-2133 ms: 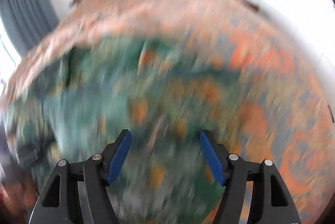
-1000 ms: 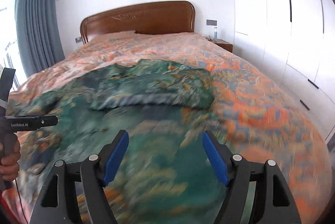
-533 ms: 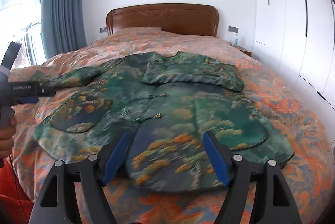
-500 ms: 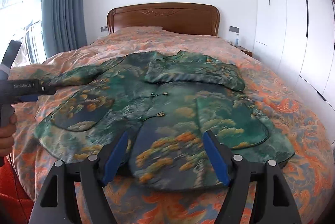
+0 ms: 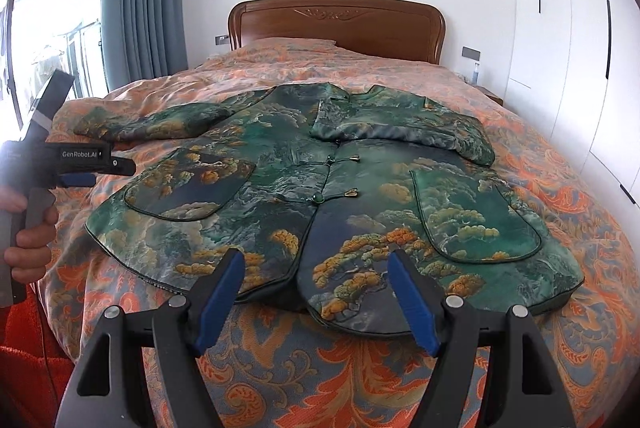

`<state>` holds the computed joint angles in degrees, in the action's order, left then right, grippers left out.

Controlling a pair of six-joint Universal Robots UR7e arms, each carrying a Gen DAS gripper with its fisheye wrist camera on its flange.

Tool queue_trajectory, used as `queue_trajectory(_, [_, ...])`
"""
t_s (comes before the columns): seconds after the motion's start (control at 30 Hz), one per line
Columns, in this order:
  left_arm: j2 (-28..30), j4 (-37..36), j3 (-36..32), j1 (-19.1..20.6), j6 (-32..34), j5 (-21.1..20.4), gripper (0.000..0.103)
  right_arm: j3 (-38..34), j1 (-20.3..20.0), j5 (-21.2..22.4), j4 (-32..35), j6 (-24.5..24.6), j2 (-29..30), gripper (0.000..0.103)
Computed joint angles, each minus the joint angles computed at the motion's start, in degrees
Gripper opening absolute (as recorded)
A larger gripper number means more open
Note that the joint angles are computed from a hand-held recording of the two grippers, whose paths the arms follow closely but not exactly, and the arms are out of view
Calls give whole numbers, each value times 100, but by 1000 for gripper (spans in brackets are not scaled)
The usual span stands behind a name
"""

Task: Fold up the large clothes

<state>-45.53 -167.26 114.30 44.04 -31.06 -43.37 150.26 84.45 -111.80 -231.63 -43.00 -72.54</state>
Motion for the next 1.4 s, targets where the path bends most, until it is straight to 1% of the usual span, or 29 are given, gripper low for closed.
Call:
queue_trajectory(0.1, [-121,-391,-5,206,114,-117,96,6,-46,11,63,47,-54,76])
queue_trajectory(0.17, [-218,-816,-49,461,206,-397,96,14,-76,38,91,56,-74,76])
queue_trajectory(0.2, [-240,-895,-100,559,209,-469,96,16,-94,53,121,58,-79,76])
queue_trajectory(0.33, [-262,-767,-646,1094,79,-456,96,30,-157,127,290,59,-91,76])
queue_trajectory(0.4, [-245,-526,-1023,1431,-297,-412,96,46,-164,159,250,-1,-69,76])
queue_trajectory(0.5, [-194,-118,-1537,1838,-1061,-163,95,58,-137,145,149,-100,-13,76])
queue_trajectory(0.57, [-134,-55,-1750,1963,-1280,22,92,30,-120,79,238,-132,19,76])
queue_trajectory(0.6, [-74,-92,-1881,2006,-1249,121,85,19,-116,51,290,-131,28,76])
queue_trajectory(0.63, [-37,-119,-1943,2016,-1206,168,80,12,-111,28,330,-128,38,76])
queue_trajectory(0.67, [38,-241,-2045,2023,-1067,228,68,10,-108,13,344,-137,57,76])
queue_trajectory(0.7, [85,-362,-2096,2028,-934,233,45,10,-97,-7,324,-165,92,76])
queue_trajectory(0.73, [130,-370,-2164,2019,-857,266,32,10,-84,-26,287,-200,129,76])
queue_trajectory(0.77, [160,-355,-2215,1993,-801,370,13,8,-72,-42,254,-236,167,76])
queue_trajectory(0.8, [201,-523,-2239,1949,-603,442,9,3,-68,-45,254,-262,195,76])
queue_trajectory(0.87, [266,-769,-2262,1792,-200,687,7,-23,-67,-68,345,-267,237,76])
queue_trajectory(0.9, [338,-1047,-2316,1706,296,843,7,-24,-76,-62,366,-263,240,76])
queue_trajectory(0.97, [633,-1695,-2486,1429,1496,1257,7,1,-114,4,353,-266,237,76])
queue_trajectory(1.0, [798,-1807,-2636,1179,2096,1531,7,19,-139,48,311,-276,240,76])
queue_trajectory(1.03, [969,-1954,-2854,1033,2696,1639,7,27,-156,75,281,-277,246,76])
queue_trajectory(1.1, [1342,-2247,-3147,611,3896,1816,7,54,-211,153,257,-248,219,76])
queue_trajectory(1.13, [1548,-2481,-3281,445,4495,1838,7,61,-240,184,261,-225,196,76])
queue_trajectory(1.17, [1744,-2782,-3400,329,5095,1795,7,67,-267,210,277,-205,166,76])
queue_trajectory(1.2, [1961,-2987,-3517,191,5625,1667,7,78,-309,248,292,-161,122,76])
queue_trajectory(1.23, [2112,-3049,-3583,102,5915,1538,7,82,-327,267,291,-129,103,76])
queue_trajectory(1.27, [2236,-2873,-3633,14,5964,1434,7,101,-366,316,279,-92,61,76])
queue_trajectory(1.4, [2690,-1887,-3930,-147,5710,1236,7,189,-533,514,203,-19,-133,76])
